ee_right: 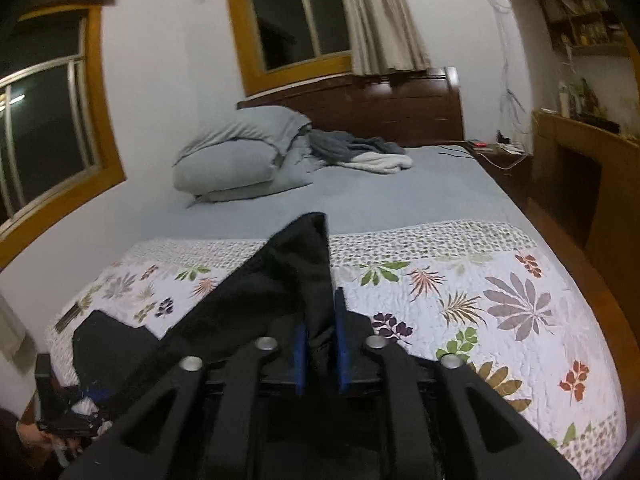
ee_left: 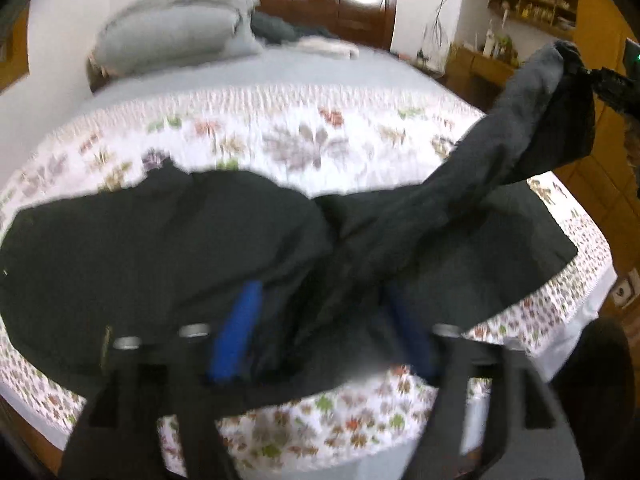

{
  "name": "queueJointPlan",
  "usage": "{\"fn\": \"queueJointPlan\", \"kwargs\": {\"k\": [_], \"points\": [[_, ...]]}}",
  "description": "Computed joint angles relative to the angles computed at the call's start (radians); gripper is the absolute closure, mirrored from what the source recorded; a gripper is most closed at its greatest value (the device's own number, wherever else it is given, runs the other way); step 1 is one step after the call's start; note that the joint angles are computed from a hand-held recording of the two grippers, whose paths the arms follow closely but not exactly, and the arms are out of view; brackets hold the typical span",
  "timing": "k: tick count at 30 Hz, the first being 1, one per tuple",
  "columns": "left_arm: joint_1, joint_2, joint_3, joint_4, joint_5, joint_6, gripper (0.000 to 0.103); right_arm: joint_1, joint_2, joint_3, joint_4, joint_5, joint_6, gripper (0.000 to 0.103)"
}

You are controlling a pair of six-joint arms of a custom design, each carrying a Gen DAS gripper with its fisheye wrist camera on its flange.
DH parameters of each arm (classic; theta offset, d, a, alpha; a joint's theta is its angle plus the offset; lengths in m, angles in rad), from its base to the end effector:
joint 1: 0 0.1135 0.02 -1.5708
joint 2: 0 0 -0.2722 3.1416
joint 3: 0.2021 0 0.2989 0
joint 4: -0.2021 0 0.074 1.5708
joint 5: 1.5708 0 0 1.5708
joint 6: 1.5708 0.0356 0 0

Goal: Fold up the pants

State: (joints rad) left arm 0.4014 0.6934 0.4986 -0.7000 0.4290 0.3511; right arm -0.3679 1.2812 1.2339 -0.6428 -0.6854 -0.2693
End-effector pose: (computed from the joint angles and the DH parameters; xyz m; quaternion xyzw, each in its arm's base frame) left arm 0.1679 0.0552 0.2067 0.0474 0.9233 -0.0677 0.3751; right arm 0.3029 -0.0926 0.3558 -0.1011 0.8580 0.1629 0.4765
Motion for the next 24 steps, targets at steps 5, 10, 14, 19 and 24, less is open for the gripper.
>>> {"fn": "queueJointPlan", "kwargs": {"k": [5, 10, 14, 19, 24], "points": [[-0.155, -0.031, -0.028, -0.024, -0.1, 0.0, 0.02, -0.077, -0.057, -0.156, -0.17, 0.125, -0.209, 0.042], [-0.118, -0.132, -0.017, -0.145, -0.052, 0.074, 0.012, -0.312, -0.077, -0.325, -0.332, 0.209, -0.352, 0.037], [0.007, -0.105, 0.026, -0.212, -0.01, 0.167, 0.012, -0.487, -0.003, -0.305, -0.441, 0.104, -0.394, 0.03], [0.238, 0.028, 0.092, -0.174, -0.01, 0.252, 0.011, -0.552, 0.145, -0.18, -0.542, -0.011, -0.382, 0.023], [0.467, 0.21, 0.182, -0.086, -0.044, 0.267, 0.011, -0.559, 0.285, -0.083, -0.649, -0.045, -0.379, 0.018]]}}
